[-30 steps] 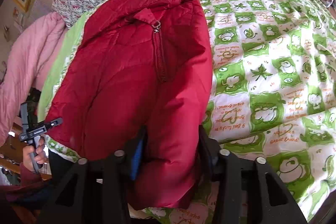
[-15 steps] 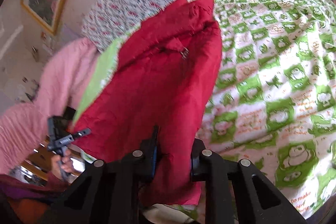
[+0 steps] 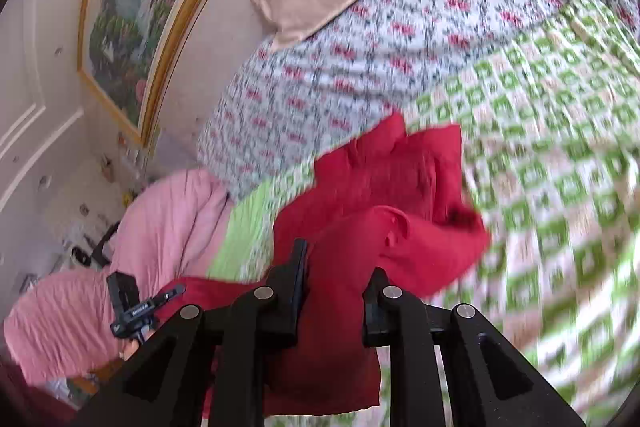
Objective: Fold large clothes
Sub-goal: 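Fold the hem toward the collar with the left tool while the right tool grips the jacket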
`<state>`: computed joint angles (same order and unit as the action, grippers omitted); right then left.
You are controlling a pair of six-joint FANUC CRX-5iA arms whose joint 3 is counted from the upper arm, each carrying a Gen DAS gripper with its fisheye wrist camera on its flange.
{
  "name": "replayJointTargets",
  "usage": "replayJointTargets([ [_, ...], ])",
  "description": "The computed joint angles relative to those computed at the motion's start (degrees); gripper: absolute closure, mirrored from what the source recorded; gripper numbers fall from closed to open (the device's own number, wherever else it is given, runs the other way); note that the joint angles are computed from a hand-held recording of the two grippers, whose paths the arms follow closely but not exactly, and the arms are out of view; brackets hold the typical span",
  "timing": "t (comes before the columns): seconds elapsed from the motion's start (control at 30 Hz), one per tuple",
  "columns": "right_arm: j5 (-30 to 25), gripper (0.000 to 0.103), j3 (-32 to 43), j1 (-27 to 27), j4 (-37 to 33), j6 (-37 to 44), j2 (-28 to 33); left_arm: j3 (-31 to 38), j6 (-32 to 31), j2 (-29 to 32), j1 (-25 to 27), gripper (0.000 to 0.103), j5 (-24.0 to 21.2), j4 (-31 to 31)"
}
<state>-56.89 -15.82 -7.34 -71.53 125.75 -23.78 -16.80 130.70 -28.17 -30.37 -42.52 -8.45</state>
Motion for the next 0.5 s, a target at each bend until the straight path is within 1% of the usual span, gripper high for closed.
replayJointTargets([
  [0.1, 5.96, 0.085, 4.56, 3.76, 2.34, -3.50, 3.82, 2.73, -2.57, 3.90, 3.89, 0.084, 1.70, 2.07],
  [0.13, 9.32, 0.085, 6.59, 6.36, 4.86, -5.87, 5.46, 3.42, -3.57, 5.22, 5.35, 0.084, 2.24, 3.23],
  [0.17, 10.42, 0.085, 7.59, 7.21, 5.84, -6.95, 6.44, 4.02, -4.46, 6.43, 6.62, 0.084, 2.54, 4.34],
  [0.37, 17.07, 0.085, 16.83, 13.02, 14.27, -15.75, 16.93, 8.90, -8.80, 14.86, 12.30, 0.084, 2.64, 9.27],
  [0.43, 20.53, 0.085, 19.37, 15.70, 19.54, -20.33, 20.42, 10.85, -9.34, 17.93, 13.80, 0.084, 2.29, 9.92],
  [0.5, 22.83, 0.085, 21.23, 17.19, 23.43, -24.50, 23.50, 12.90, -9.21, 20.64, 14.83, 0.084, 1.24, 9.74],
])
